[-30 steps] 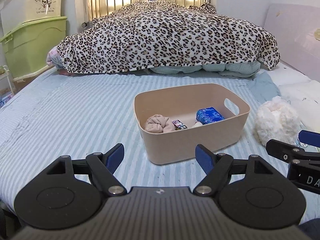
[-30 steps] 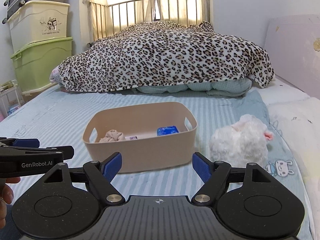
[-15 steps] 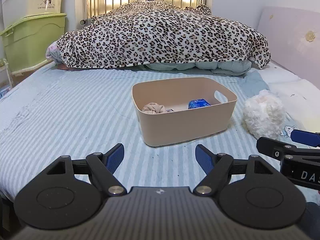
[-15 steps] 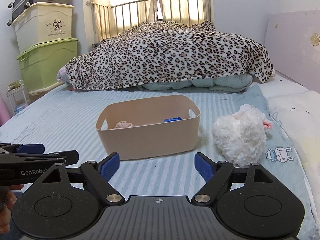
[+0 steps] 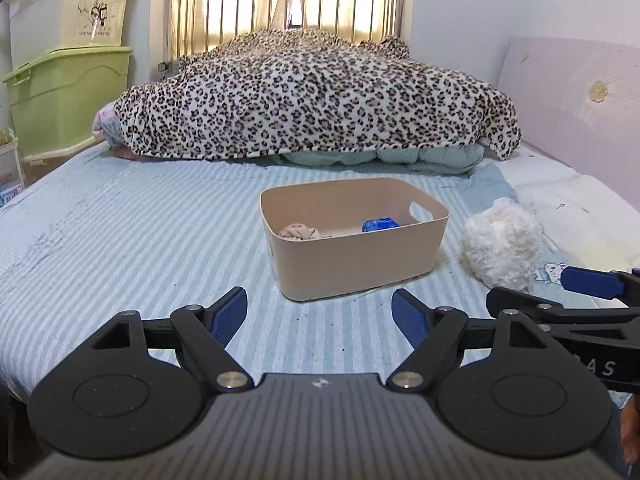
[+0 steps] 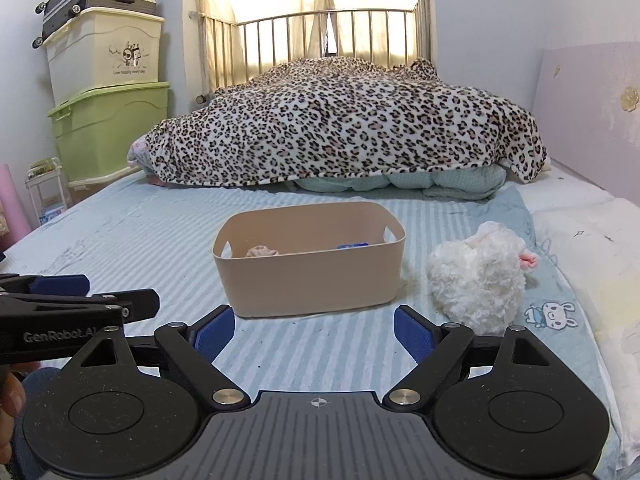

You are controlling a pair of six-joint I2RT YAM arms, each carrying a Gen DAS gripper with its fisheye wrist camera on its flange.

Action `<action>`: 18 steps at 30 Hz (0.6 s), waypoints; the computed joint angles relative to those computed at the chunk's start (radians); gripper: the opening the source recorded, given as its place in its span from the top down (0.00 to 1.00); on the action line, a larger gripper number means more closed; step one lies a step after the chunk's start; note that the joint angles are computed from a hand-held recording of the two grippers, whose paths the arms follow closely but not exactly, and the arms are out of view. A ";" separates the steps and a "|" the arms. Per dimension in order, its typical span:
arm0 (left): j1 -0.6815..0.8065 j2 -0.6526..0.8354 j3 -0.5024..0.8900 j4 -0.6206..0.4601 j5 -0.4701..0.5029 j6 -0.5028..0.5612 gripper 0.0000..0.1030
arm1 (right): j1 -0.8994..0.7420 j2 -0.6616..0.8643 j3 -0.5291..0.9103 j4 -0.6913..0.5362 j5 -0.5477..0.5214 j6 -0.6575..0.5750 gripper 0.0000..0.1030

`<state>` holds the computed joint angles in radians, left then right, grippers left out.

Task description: Organize objects

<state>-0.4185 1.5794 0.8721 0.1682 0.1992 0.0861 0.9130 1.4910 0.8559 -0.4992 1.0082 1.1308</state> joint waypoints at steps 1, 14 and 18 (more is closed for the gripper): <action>0.000 -0.012 -0.009 0.002 0.001 0.007 0.20 | 0.010 -0.004 0.001 -0.014 0.005 0.015 0.14; 0.024 -0.102 -0.097 0.007 0.047 0.035 0.18 | 0.094 0.002 0.052 -0.160 0.054 0.126 0.10; 0.032 -0.145 -0.135 0.015 0.051 0.039 0.18 | 0.118 0.013 0.069 -0.207 0.068 0.165 0.10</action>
<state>-0.3860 1.4346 0.7368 0.1835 0.2500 0.1254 1.0310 1.5042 0.9252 -0.7065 1.0760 1.2954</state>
